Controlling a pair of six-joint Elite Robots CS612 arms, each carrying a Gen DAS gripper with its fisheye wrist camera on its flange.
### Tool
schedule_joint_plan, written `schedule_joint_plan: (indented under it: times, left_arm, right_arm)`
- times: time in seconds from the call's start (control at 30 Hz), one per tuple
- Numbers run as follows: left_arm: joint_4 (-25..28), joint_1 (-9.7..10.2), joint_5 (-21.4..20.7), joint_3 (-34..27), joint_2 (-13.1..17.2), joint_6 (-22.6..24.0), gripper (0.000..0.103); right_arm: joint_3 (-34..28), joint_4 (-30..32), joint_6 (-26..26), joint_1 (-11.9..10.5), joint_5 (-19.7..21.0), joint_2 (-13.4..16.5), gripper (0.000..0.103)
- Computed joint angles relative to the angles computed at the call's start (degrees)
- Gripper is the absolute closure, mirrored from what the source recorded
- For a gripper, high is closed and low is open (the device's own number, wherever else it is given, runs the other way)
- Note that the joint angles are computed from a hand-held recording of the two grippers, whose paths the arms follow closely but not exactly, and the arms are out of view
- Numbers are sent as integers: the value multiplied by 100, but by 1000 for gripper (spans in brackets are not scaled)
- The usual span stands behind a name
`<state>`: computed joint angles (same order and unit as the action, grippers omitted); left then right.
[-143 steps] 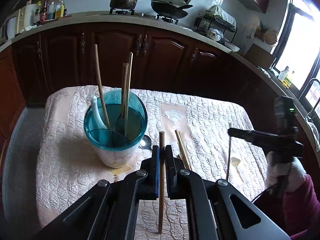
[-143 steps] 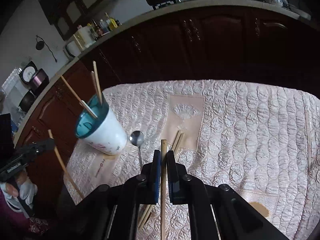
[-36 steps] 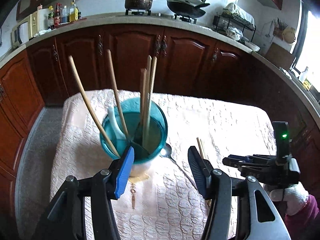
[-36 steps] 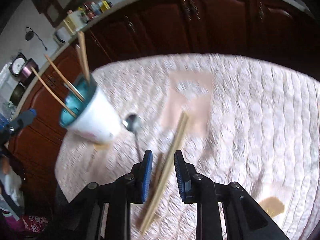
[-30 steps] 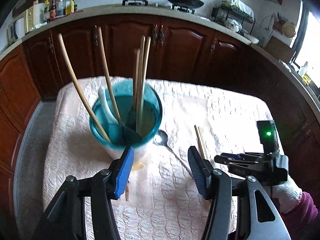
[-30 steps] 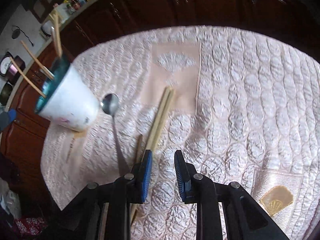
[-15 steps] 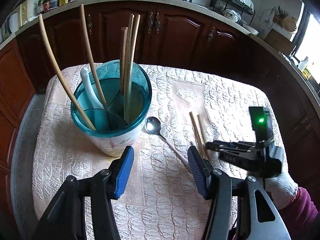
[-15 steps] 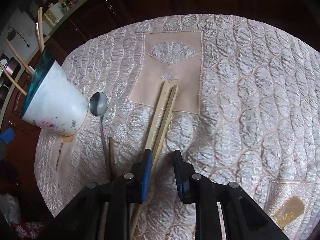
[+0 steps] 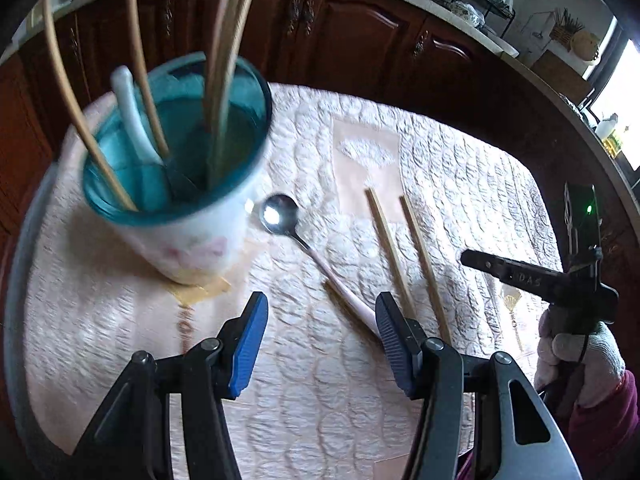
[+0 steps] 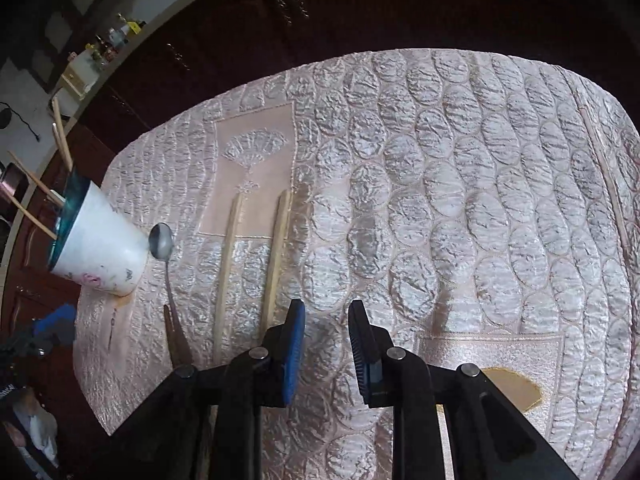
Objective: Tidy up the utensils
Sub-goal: 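Reach the left tool to the gold fork while the right tool grasps a chopstick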
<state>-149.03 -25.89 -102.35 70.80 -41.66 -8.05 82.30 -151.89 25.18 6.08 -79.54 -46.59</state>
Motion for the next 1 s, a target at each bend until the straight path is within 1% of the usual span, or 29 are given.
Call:
schedule_joint_plan:
  times: [0.07,0.13,0.2,0.43,0.57,0.7,0.77,0.8,0.83,0.87,0.93,0.97,1.0]
  left_arm:
    - [85,-12,-125,-47,77,-80,47]
    - [164,-33,-228,-108,153,-105,52]
    - [235,-63,-241,-172,224,-168,54]
    - [581,-67,-254,-548,535,-548,74]
    - [602,-60,-279,-674,637,-685,74]
    - [674,-57,-289,-810,724,-667,74]
    - [674,-69,-239,-821,728,-640,80]
    - [677,-66,-239,-835,739,-636,87]
    - [660,-58,-287,-837,743,-634,90]
    - [658,-54,-315,-851,755,-636,90]
    - [630,-50,-351,-855,768,-634,91]
    - [610,-42,-376,-832,758,-636,92]
    - [605,-34,-412,-821,754,-655,93]
  right_arm:
    - [-95,-11,50,5,159,44,77]
    - [-157,43,60,46,191,54,77]
    - [-225,91,-1,68,219,79,77]
    - [-630,322,-362,98,309,306,77]
    - [-906,555,-477,81,352,486,77]
    - [-1263,892,-556,68,440,719,77]
    - [-1416,1036,-607,73,456,810,78]
    - [-1499,1110,-631,77,470,859,78]
    - [-1577,1173,-639,84,481,908,78]
    - [-1665,1225,-632,94,481,964,79]
    - [-1788,1275,-614,105,445,1045,83]
    - [-1838,1270,-595,110,429,1082,84]
    - [-1922,1294,-594,117,415,1133,88]
